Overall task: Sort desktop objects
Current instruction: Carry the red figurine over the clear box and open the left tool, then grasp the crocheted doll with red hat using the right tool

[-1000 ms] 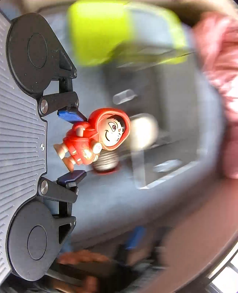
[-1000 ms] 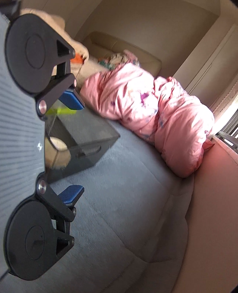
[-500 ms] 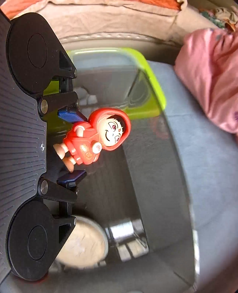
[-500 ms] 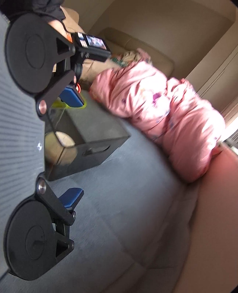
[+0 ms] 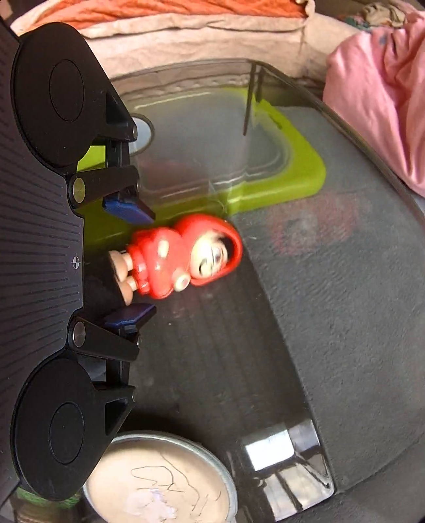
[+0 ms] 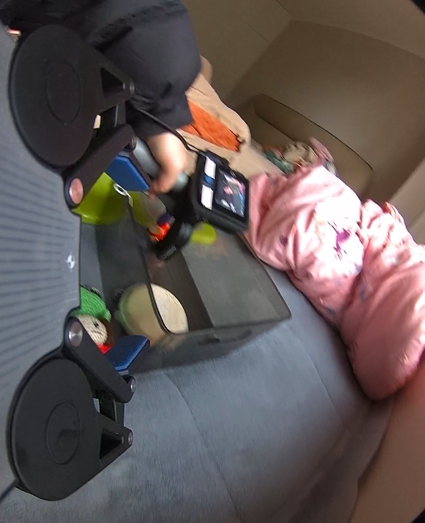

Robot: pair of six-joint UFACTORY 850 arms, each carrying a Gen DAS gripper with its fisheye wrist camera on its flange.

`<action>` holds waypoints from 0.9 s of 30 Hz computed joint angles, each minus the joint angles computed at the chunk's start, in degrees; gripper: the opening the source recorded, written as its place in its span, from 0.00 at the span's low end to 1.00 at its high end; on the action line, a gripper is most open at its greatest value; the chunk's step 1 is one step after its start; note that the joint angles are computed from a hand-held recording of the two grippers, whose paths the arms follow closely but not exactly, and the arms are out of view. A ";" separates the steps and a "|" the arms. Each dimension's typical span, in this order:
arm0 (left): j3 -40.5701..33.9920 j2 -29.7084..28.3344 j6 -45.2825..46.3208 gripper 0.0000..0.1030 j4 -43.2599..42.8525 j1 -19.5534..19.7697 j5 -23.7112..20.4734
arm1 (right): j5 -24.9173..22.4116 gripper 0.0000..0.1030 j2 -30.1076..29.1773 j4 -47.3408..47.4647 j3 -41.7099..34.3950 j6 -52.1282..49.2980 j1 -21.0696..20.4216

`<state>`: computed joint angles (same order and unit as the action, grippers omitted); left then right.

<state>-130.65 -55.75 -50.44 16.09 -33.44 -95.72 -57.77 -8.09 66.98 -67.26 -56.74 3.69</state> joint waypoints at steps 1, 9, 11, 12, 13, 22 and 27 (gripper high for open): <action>-0.12 0.23 0.11 0.66 0.07 -0.25 -0.27 | -0.66 0.93 -0.09 -0.34 -0.11 -0.11 0.12; 8.87 12.66 -8.15 0.88 1.45 -3.84 10.75 | -1.97 0.95 -1.49 -3.56 -0.63 1.14 0.72; 14.28 18.73 -13.86 0.88 3.08 -6.64 16.30 | -1.16 0.95 -2.23 -4.24 -1.00 3.75 0.28; 16.94 21.78 -16.95 0.89 4.47 -8.30 18.89 | -0.99 0.95 -2.66 -4.45 -1.26 5.19 0.00; 20.22 25.18 -19.84 0.91 6.08 -9.99 21.49 | -1.07 0.95 -3.14 -4.61 -1.64 6.47 -0.16; 34.76 40.20 -28.55 0.91 7.08 -22.98 49.71 | 11.49 0.95 -2.49 -32.99 -2.21 25.81 8.48; 36.69 40.02 -28.84 0.91 8.08 -26.54 57.72 | 9.85 0.94 -3.09 -31.43 0.19 38.38 8.99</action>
<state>-93.95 -15.72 -79.28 24.17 -59.99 -38.00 -47.93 -11.18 35.55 -67.07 -18.36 12.69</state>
